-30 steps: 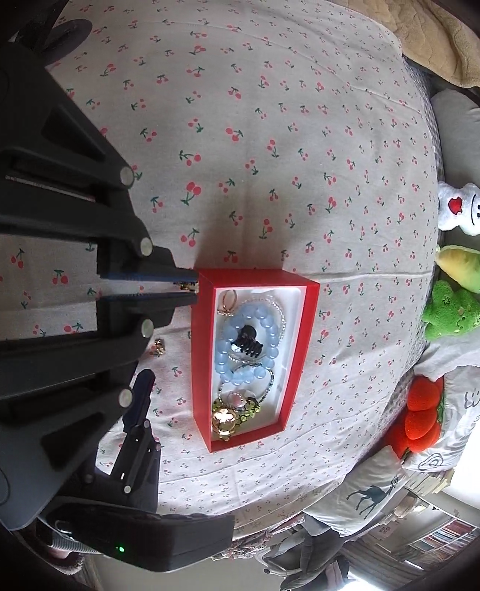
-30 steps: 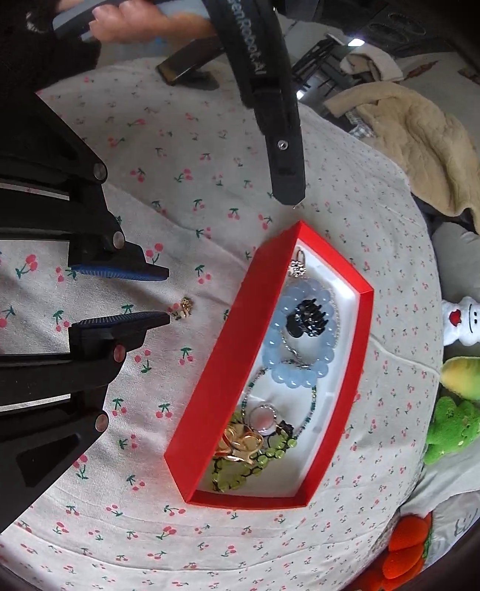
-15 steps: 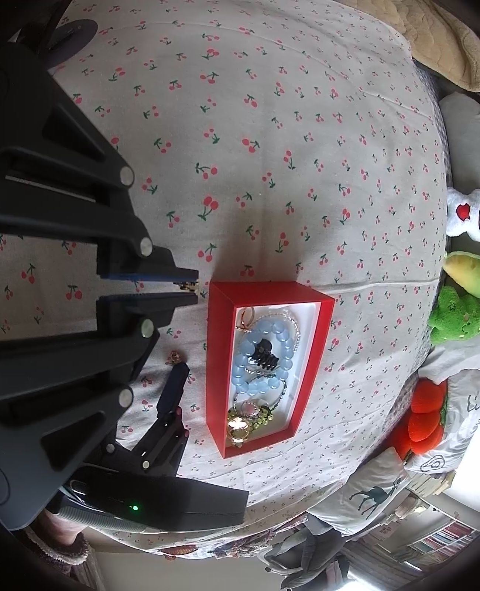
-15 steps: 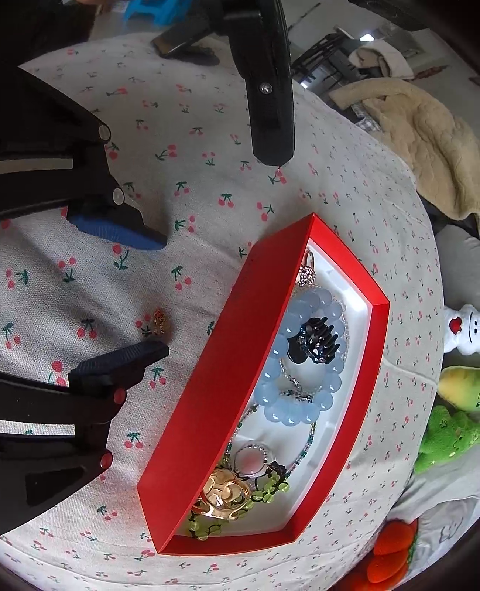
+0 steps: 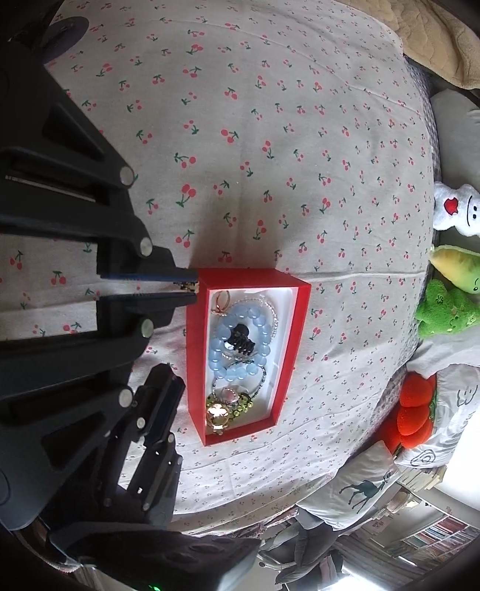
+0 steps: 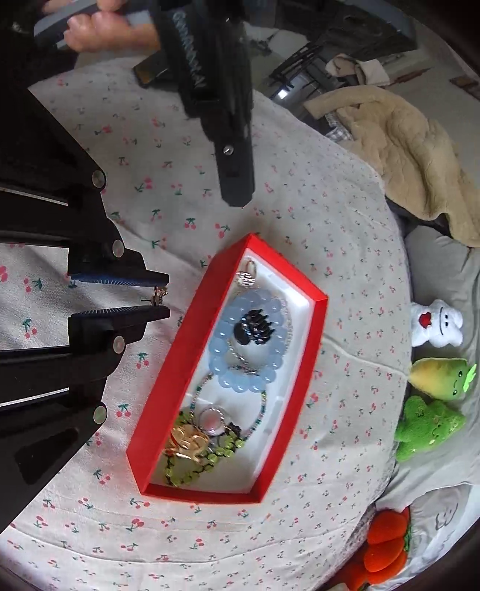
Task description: Organize jewelry
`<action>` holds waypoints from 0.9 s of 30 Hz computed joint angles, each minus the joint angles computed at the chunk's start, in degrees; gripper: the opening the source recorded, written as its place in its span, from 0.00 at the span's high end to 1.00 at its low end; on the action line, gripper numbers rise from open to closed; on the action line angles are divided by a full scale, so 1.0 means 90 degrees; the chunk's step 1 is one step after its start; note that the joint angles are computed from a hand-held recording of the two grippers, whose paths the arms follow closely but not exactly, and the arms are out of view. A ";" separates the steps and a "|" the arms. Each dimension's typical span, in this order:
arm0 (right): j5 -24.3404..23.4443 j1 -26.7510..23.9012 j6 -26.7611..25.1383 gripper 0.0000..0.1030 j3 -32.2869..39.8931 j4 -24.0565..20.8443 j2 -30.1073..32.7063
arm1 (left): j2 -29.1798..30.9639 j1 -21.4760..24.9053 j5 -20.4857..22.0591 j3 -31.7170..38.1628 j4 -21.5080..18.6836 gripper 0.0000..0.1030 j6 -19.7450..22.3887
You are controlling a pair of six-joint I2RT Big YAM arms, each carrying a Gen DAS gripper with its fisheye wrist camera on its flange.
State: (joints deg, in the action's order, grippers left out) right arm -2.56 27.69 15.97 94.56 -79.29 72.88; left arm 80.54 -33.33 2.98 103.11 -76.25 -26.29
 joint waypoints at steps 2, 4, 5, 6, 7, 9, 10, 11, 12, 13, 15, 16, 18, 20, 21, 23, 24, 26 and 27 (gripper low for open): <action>-0.0012 -0.0224 0.0091 0.90 0.0125 0.0060 0.0006 | 0.0102 -0.0025 -0.0013 0.0085 0.0156 0.94 0.0033; 0.0047 -0.0365 0.0195 0.90 0.0224 0.0110 0.0089 | 0.0216 -0.0042 0.0068 0.0150 0.0292 0.94 0.0006; 0.0044 -0.0444 0.0211 0.90 0.0233 0.0127 0.0107 | 0.0266 -0.0050 0.0118 0.0165 0.0360 0.94 -0.0020; 0.0009 -0.0511 0.0228 0.90 0.0237 0.0153 0.0129 | 0.0314 -0.0071 0.0143 0.0182 0.0414 0.94 -0.0038; -0.0028 -0.0566 0.0261 0.90 0.0243 0.0172 0.0156 | 0.0356 -0.0096 0.0143 0.0199 0.0463 0.94 -0.0044; -0.0140 -0.0669 0.0328 0.89 0.0232 0.0168 0.0172 | 0.0417 -0.0135 0.0140 0.0218 0.0574 0.94 -0.0039; -0.0222 -0.0714 0.0366 0.89 0.0223 0.0161 0.0178 | 0.0436 -0.0155 0.0124 0.0233 0.0618 0.94 -0.0043; -0.0268 -0.0745 0.0428 0.88 0.0234 0.0141 0.0196 | 0.0448 -0.0178 0.0082 0.0251 0.0646 0.93 -0.0054; -0.0273 -0.0762 0.0484 0.88 0.0279 0.0094 0.0222 | 0.0461 -0.0202 0.0043 0.0286 0.0632 0.88 -0.0070; -0.0247 -0.0766 0.0543 0.87 0.0308 0.0079 0.0239 | 0.0455 -0.0219 0.0005 0.0303 0.0629 0.78 -0.0095; -0.0204 -0.0813 0.0584 0.86 0.0327 0.0068 0.0183 | 0.0394 -0.0257 -0.0117 0.0286 0.0633 0.60 -0.0171; -0.0184 -0.0833 0.0609 0.85 0.0322 0.0061 0.0132 | 0.0342 -0.0282 -0.0210 0.0258 0.0617 0.52 -0.0204; -0.0181 -0.0862 0.0731 0.84 0.0256 0.0019 -0.0053 | 0.0210 -0.0344 -0.0385 0.0162 0.0496 0.43 -0.0316; -0.0199 -0.0873 0.0810 0.77 0.0212 -0.0114 -0.0217 | 0.0067 -0.0433 -0.0563 0.0044 0.0297 0.33 -0.0462; -0.0179 -0.0860 0.0836 0.74 0.0184 -0.0172 -0.0309 | 0.0003 -0.0493 -0.0702 -0.0002 0.0181 0.29 -0.0557; -0.0022 -0.0790 0.0944 0.44 0.0077 -0.0190 -0.0551 | -0.0090 -0.0640 -0.1073 -0.0050 -0.0096 0.23 -0.0786; 0.0094 -0.0736 0.0961 0.41 0.0038 -0.0218 -0.0657 | -0.0134 -0.0715 -0.1206 -0.0072 -0.0219 0.17 -0.0866; 0.0267 -0.0603 0.1012 0.41 0.0049 -0.0460 -0.0749 | -0.0268 -0.0857 -0.1365 -0.0185 -0.0421 0.08 -0.1086; 0.0325 -0.0537 0.1053 0.41 0.0019 -0.0563 -0.0803 | -0.0329 -0.0933 -0.1455 -0.0238 -0.0536 0.03 -0.1205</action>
State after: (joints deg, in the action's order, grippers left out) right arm 0.37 22.86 25.45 94.74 -84.35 65.66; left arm 77.58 -41.73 -10.12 100.97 -81.07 -37.13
